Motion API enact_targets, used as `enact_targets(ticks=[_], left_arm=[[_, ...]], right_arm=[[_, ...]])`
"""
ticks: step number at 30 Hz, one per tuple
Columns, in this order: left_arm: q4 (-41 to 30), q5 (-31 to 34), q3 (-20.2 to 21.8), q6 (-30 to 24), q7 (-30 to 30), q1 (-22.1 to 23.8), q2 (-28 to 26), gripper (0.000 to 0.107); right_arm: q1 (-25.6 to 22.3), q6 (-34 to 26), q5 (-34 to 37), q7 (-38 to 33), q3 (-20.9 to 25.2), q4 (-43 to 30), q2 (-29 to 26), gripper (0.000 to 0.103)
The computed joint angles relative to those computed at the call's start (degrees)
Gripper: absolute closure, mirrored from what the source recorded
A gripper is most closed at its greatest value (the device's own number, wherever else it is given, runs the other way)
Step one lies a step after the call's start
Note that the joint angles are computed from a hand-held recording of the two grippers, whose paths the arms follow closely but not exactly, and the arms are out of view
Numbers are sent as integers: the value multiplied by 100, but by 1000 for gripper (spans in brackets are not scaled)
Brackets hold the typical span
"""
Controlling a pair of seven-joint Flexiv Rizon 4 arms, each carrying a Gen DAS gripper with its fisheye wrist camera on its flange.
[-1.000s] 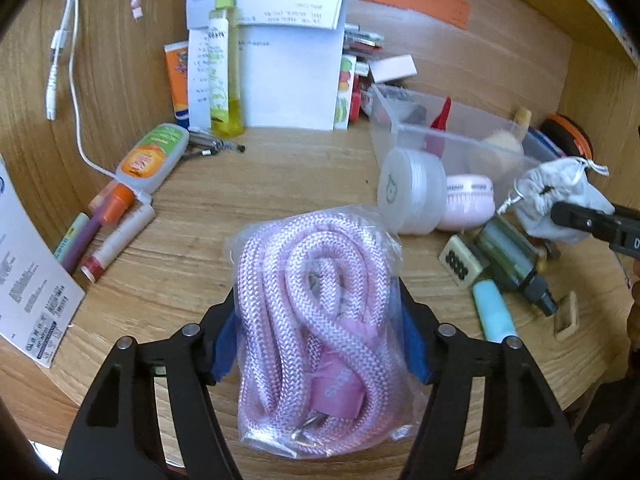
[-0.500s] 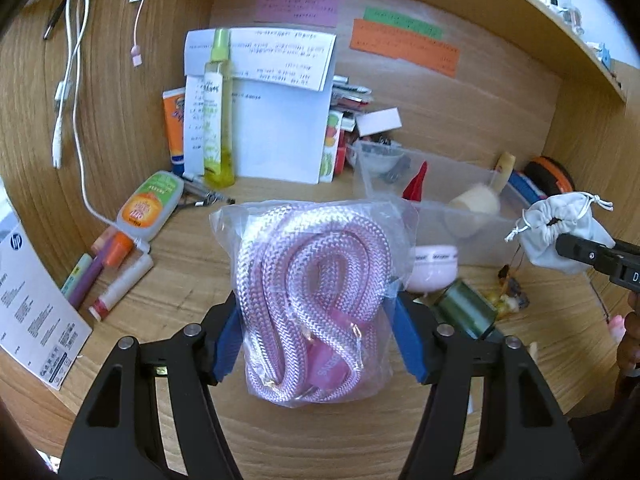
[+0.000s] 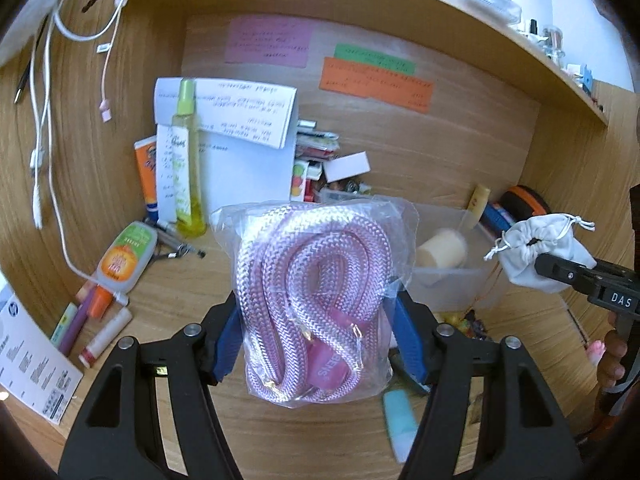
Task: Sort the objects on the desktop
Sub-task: 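Lift the pink rope bag and white bag over the bin and release both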
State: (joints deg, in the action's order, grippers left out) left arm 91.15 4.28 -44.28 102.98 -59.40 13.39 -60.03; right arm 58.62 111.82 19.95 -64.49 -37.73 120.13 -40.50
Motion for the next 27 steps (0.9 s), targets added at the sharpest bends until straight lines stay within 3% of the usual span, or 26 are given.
enact_targets(ticks=[10, 23, 27], left_arm=[[-214, 7, -369, -179, 230, -5, -101, 42], [-981, -829, -414, -963, 1051, -581, -304, 42], [-1254, -1170, -316, -1155, 1313, -842, -346, 42]], right_arm=[[-117, 135, 114, -281, 49, -39, 97, 67], [-1029, -62, -136, 210, 701, -203, 127, 66], [-717, -184, -51, 358, 289, -217, -18, 66]])
